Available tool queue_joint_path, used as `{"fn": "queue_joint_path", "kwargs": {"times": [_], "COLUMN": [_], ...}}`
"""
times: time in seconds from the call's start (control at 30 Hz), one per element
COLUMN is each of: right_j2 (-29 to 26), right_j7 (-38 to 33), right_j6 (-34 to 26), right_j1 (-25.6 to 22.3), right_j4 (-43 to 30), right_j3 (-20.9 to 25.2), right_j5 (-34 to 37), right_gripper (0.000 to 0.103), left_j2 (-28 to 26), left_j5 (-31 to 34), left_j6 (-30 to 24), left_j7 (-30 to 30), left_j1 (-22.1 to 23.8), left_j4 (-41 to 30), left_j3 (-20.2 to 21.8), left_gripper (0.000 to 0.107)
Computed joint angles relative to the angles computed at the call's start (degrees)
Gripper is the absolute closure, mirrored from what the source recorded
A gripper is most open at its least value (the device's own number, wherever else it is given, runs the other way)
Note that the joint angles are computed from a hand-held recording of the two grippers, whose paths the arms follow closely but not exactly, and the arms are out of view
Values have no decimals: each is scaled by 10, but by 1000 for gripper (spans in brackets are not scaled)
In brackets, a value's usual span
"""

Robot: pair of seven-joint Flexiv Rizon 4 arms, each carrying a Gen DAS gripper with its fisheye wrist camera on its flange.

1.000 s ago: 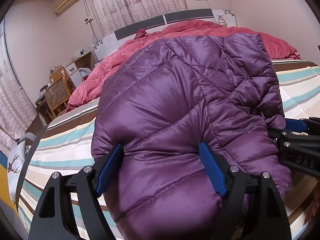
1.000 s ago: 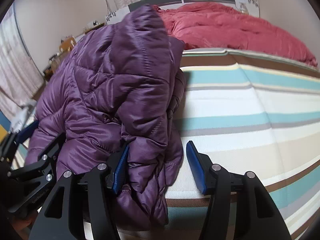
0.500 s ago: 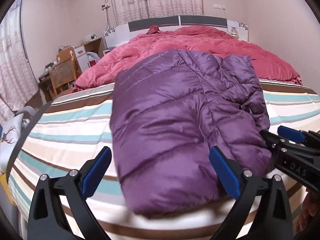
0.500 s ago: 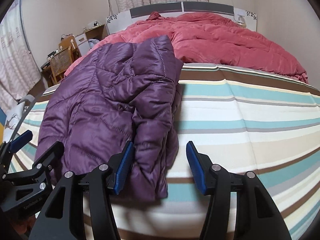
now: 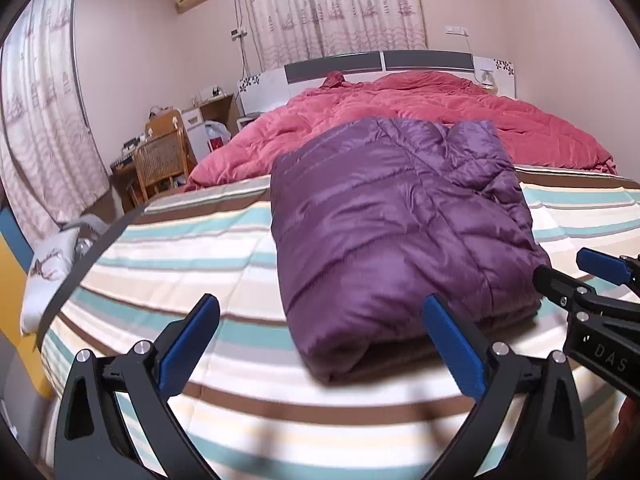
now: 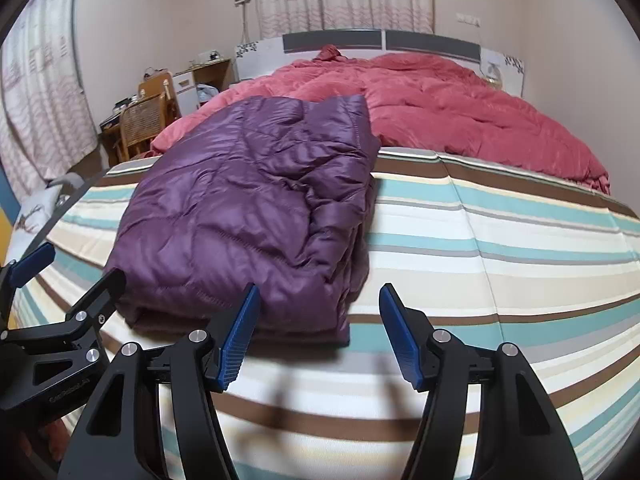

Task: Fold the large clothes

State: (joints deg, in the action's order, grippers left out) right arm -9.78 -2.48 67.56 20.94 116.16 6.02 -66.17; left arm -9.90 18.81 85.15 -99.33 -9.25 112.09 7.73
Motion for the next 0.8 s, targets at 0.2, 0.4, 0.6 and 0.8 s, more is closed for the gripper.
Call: {"fn": "queue_joint_path", "kwargs": {"times": [0.2,0.4,0.6,0.8], "right_j2": [16,29,40,47], "right_j7": [13,45,62,70], "right_j6": [-7,0,-9,-9], "right_j1": [2,-6,-9,-14], "right_j4": [13,27,36,40], "right_j3": [7,14,20,25], "right_j5": [-18,-50,-78,-82], "right_gripper": [31,18,10,10], "left_j2": [25,51,76,88], "left_j5": [-2,100,151,118], "left_j6": [-2,-29,-10,13], "left_j7": [-30,-128,-164,-133], "left_j1": [5,7,41,69], "left_j4": [27,17,37,72], "left_j3": [7,20,-6,-24], "left_gripper": [6,6,6,6]}}
